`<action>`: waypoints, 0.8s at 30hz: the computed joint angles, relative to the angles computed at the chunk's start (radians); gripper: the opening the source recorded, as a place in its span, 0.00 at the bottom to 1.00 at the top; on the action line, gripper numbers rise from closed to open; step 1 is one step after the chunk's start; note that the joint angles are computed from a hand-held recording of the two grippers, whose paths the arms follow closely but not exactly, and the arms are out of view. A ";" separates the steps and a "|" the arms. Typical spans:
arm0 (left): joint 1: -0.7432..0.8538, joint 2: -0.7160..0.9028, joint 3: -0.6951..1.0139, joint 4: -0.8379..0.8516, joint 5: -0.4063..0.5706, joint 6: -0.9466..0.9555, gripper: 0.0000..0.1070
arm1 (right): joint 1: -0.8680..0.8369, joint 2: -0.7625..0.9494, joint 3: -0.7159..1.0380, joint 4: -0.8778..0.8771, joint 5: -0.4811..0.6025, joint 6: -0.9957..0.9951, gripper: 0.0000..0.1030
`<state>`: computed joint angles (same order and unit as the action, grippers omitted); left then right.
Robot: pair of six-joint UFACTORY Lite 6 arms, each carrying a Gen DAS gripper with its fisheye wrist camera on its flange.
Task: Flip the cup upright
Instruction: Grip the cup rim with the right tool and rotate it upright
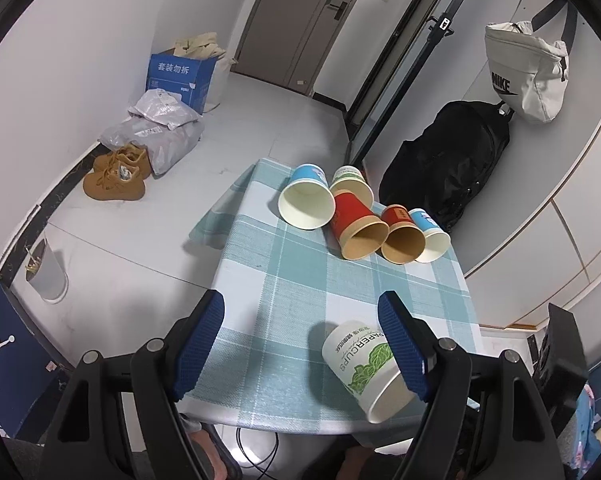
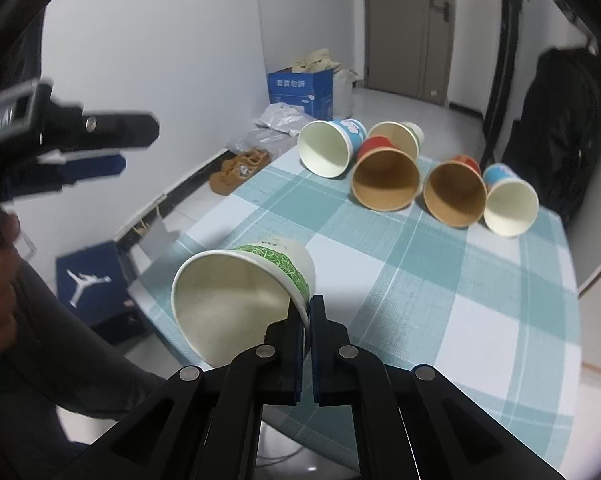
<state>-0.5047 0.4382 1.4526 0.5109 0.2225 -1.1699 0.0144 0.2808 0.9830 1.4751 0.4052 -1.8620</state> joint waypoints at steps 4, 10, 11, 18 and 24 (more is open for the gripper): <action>-0.019 0.013 0.036 -0.004 0.023 0.002 0.71 | -0.062 -0.018 0.034 -0.143 0.096 0.187 0.02; -0.059 0.057 0.140 0.015 0.081 -0.019 0.71 | -0.177 0.012 0.150 -0.378 0.245 0.483 0.02; -0.062 0.070 0.161 -0.006 0.088 0.001 0.71 | -0.194 0.024 0.181 -0.427 0.270 0.534 0.02; -0.084 0.245 0.430 -0.150 0.207 0.109 0.71 | -0.243 0.163 0.485 -0.753 0.454 0.820 0.02; -0.090 0.339 0.588 -0.230 0.276 0.156 0.71 | -0.216 0.431 0.903 -0.914 0.627 1.007 0.02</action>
